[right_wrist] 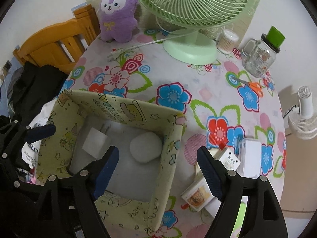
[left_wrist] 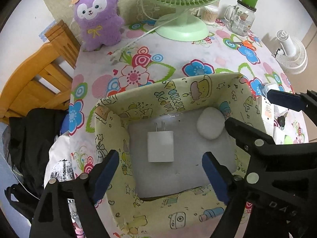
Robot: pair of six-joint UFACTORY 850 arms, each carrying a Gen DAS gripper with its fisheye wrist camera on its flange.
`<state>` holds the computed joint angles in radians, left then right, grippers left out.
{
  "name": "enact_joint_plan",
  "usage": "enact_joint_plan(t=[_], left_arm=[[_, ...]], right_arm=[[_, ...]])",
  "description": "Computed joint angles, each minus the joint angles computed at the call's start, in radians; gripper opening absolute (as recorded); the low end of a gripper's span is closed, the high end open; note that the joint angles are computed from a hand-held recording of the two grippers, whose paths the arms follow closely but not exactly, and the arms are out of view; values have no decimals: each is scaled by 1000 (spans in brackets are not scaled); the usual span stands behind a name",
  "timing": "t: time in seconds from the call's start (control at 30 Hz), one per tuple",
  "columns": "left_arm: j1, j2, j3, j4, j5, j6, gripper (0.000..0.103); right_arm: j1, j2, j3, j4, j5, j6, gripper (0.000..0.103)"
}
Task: Organize rigid objects
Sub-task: 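Open both tools to release the cube and puck inside the box, then withdraw both tools from the box toward the remaining items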
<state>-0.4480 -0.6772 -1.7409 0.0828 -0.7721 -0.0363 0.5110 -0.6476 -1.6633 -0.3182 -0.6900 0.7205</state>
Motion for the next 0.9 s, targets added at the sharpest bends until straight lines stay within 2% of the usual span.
enact_joint_plan(t=[0.63,0.9], left_arm=[[-69,103,95,68,44,-94,94],[-95,141,121,88,50,-136,97]], right_arm=[[1,192,221,-56,83,92,84],[5,263,286,-108,99,139,90]])
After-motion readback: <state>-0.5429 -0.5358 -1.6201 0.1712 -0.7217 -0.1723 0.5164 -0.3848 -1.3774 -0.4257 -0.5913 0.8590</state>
